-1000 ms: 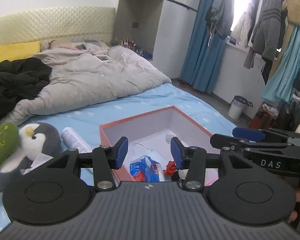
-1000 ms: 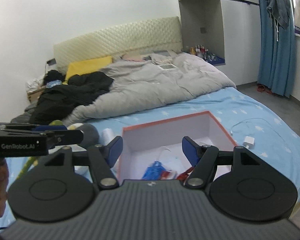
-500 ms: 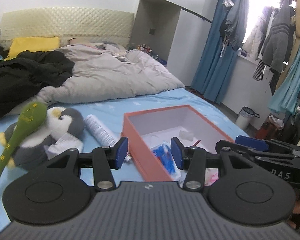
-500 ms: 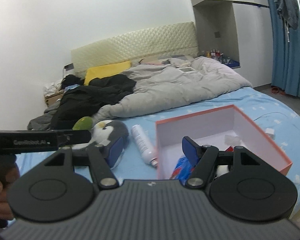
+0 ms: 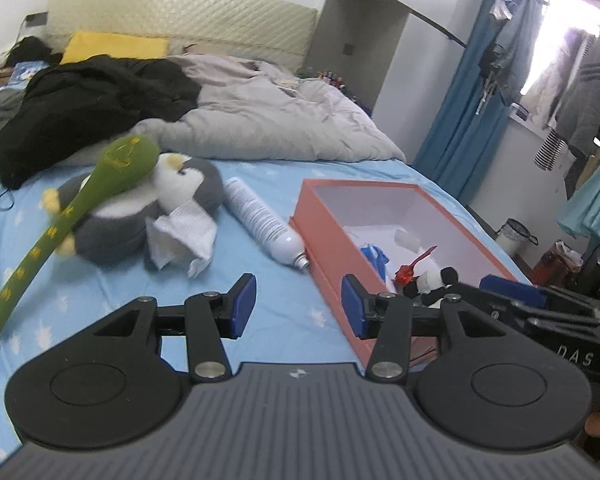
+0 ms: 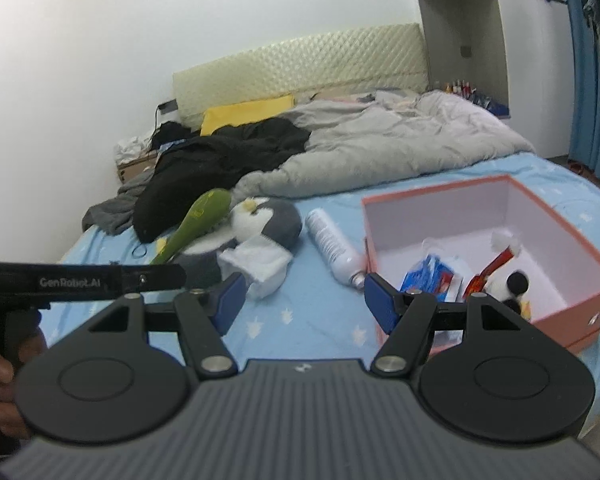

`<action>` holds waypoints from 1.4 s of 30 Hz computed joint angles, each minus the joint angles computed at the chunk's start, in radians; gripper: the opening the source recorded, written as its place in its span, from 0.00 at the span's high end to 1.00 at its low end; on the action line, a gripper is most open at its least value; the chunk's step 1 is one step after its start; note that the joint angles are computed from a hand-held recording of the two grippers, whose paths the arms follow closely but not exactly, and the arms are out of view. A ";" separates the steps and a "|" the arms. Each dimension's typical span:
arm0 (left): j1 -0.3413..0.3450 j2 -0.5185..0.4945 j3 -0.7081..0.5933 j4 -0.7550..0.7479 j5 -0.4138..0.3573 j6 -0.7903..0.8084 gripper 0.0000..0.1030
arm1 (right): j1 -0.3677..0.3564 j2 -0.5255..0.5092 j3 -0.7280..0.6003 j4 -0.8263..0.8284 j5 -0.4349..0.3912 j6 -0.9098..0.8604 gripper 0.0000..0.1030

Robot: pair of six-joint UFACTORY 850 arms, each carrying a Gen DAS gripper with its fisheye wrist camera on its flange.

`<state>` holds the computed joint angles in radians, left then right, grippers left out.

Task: Organize soft objects
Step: 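Raise both tools and move back toward the penguin plush and white wipe, then close the left tool on the clear plastic wrapper while the right tool closes on the white wipe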

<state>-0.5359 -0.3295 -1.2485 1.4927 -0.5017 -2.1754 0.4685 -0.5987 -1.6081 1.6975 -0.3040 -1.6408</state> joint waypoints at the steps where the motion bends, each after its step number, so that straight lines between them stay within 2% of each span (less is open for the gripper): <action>1: -0.003 0.004 0.011 0.002 -0.001 -0.012 0.48 | 0.003 0.004 0.009 -0.003 0.003 0.003 0.34; 10: -0.027 0.020 0.085 0.030 0.001 -0.077 0.48 | 0.031 0.016 0.059 -0.118 0.033 0.100 0.34; 16: -0.034 0.042 0.144 0.046 -0.008 -0.149 0.48 | 0.040 0.036 0.104 -0.124 0.030 0.113 0.34; 21: -0.034 0.035 0.170 0.032 -0.050 -0.151 0.48 | 0.049 0.022 0.107 -0.130 0.024 0.118 0.34; 33: 0.090 -0.055 0.160 0.029 0.037 -0.191 0.48 | 0.060 -0.162 -0.083 -0.357 -0.013 0.360 0.34; 37: 0.135 -0.098 0.129 0.075 0.059 -0.221 0.48 | 0.068 -0.240 -0.190 -0.473 -0.026 0.465 0.34; 42: 0.197 -0.158 0.080 0.163 0.089 -0.289 0.48 | 0.083 -0.368 -0.384 -0.631 -0.058 0.609 0.34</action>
